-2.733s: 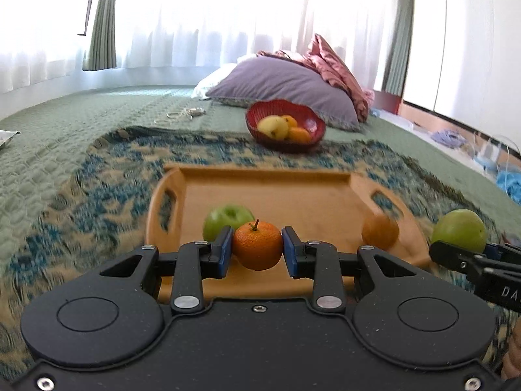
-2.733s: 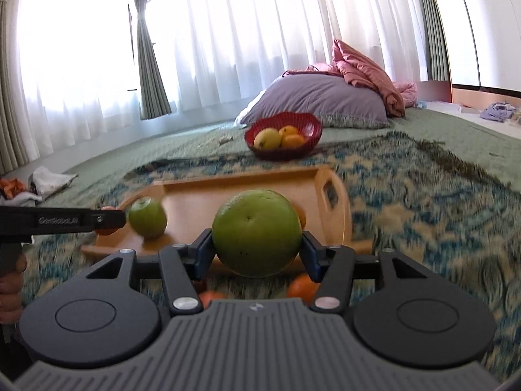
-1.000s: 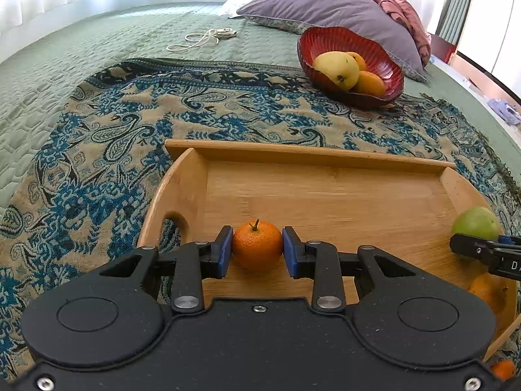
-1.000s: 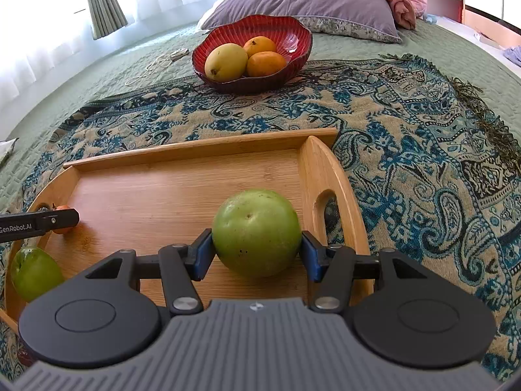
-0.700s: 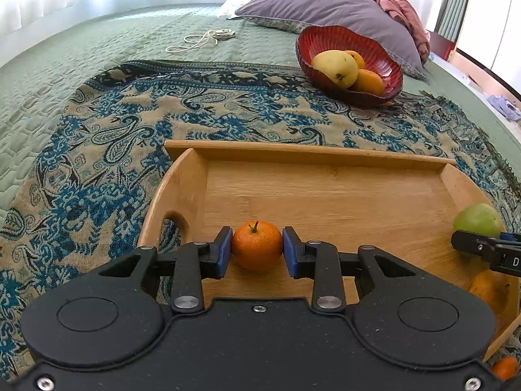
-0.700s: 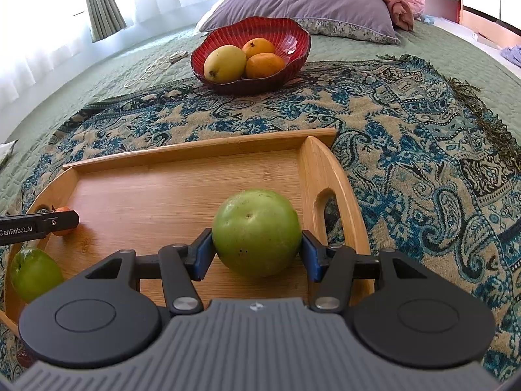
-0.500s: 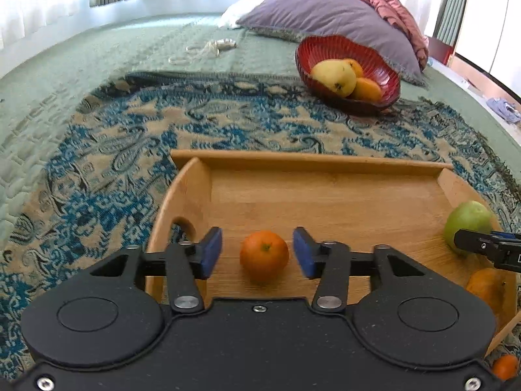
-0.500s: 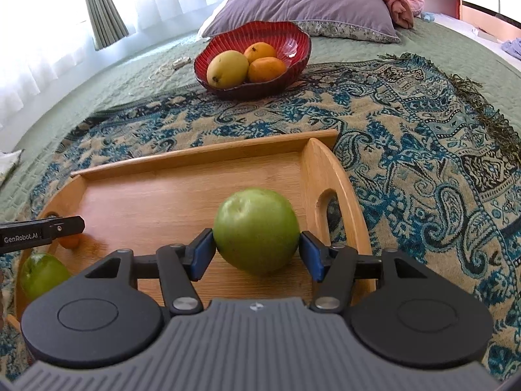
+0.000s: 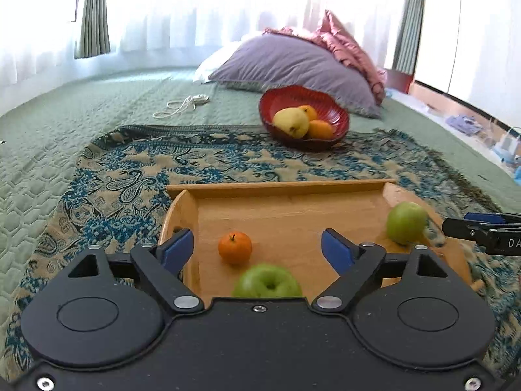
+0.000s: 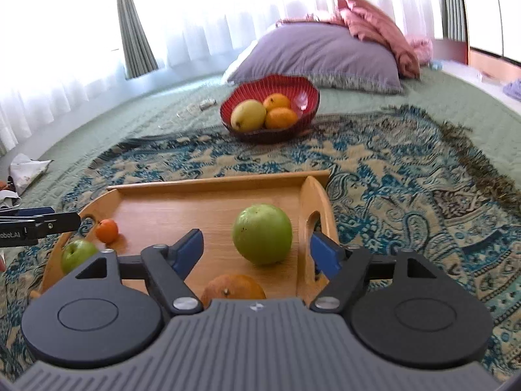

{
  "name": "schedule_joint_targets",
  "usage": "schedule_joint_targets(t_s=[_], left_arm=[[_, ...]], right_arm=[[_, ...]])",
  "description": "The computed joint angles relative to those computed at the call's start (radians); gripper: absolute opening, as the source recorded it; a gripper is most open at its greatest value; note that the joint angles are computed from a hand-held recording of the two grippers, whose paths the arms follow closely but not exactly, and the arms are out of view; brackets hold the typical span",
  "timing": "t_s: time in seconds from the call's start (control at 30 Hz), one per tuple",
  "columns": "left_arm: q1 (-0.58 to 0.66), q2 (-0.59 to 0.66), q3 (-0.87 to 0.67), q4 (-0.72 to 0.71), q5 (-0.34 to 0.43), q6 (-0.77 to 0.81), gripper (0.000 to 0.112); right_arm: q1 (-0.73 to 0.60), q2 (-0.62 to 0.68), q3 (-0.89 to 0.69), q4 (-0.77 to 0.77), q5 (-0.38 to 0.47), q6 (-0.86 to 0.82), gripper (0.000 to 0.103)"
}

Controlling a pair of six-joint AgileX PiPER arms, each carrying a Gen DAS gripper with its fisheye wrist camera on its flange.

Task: Organize fruits
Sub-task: 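Lower the mandarin into the tray with the left tool while the right tool lowers the apple, then move the left tool to a date while the right tool approaches a mandarin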

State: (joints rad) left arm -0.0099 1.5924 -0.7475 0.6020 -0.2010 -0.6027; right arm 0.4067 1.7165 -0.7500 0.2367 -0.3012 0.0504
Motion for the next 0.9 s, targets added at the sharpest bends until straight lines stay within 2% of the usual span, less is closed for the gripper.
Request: schedule_joint_targets(t_s=[0.17, 0.23, 0.37, 0.53, 0.73, 0.9], left_arm=[[-0.010, -0.098, 0.157, -0.214, -0.087, 0.240, 0.087], [-0.022, -0.124, 0.215, -0.306, -0.130, 0.334, 0.093], [-0.042, -0.144, 0.316, -0.409, -0.228, 0.427, 0.096], [-0.067, -0.138, 0.402, -0.478, -0.315, 0.485, 0.098], [-0.121, -0.103, 0.479, -0.626, -0.427, 0.579, 0.099], [-0.110, -0.066, 0.531, -0.606, -0.512, 0.544, 0.100]], right_arm=[[0.045, -0.070, 0.163, 0.066, -0.178, -0.070, 0.092], [0.074, -0.084, 0.218, 0.105, -0.246, -0.103, 0.096], [0.138, -0.090, 0.319, 0.161, -0.389, -0.129, 0.102], [0.250, -0.043, 0.415, 0.265, -0.573, -0.135, 0.103], [0.337, 0.034, 0.450, 0.348, -0.662, -0.098, 0.103], [0.433, 0.108, 0.469, 0.463, -0.744, -0.101, 0.103]])
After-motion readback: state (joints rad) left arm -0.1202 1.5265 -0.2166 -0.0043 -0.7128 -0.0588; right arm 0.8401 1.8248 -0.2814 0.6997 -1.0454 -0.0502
